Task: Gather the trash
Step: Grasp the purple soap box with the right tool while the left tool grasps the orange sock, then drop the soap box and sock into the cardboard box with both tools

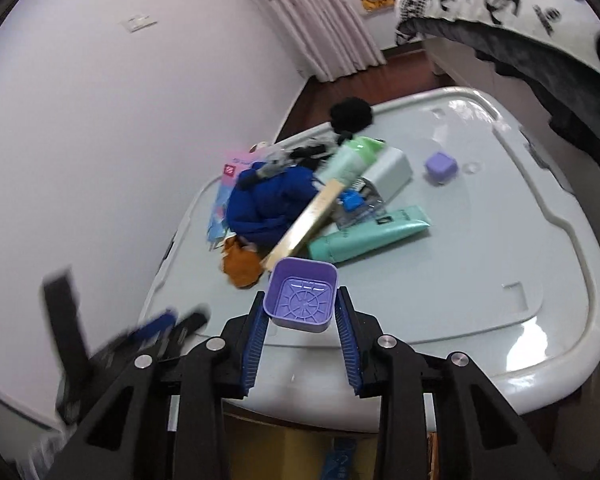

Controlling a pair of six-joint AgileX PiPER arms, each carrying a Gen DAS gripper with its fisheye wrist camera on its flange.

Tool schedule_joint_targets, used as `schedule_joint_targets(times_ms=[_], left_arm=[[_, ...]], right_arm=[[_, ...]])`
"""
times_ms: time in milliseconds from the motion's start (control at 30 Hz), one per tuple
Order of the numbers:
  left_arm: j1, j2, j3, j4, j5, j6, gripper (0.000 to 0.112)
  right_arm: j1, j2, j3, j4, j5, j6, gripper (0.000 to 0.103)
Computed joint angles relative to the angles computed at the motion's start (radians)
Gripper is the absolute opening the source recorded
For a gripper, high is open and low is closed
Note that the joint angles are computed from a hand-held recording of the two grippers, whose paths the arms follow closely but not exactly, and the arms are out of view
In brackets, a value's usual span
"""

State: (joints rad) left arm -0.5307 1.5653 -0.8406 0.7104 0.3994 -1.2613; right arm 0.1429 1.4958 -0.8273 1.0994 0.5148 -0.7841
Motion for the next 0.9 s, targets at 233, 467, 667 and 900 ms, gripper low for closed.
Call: schedule_joint_targets(times_ms=[233, 467, 667, 900], left_arm=[[0.124, 0.252, -0.247, -0.308, -0.028, 0.320, 0.074], [0.128, 0.315, -0.275, -0.235, -0.062, 0.257, 0.037], [0.087, 0.184, -0.114, 0.041, -0.095, -0.001, 0.032], [-0.064, -0.186, 0.110, -0.061, 0.052, 0.046, 0.032]], right_arm=[[0.007, 0.015, -0.013, 0.034, 0.021, -0.029, 0.034], [0.030, 0.030, -0.033, 0.012, 0.021, -0.024, 0.034], [0.069, 0.018, -0.032, -0.049, -0.025, 0.021, 0.034], [0.107, -0.001, -0.013, -0.091, -0.047, 0.055, 0.034]])
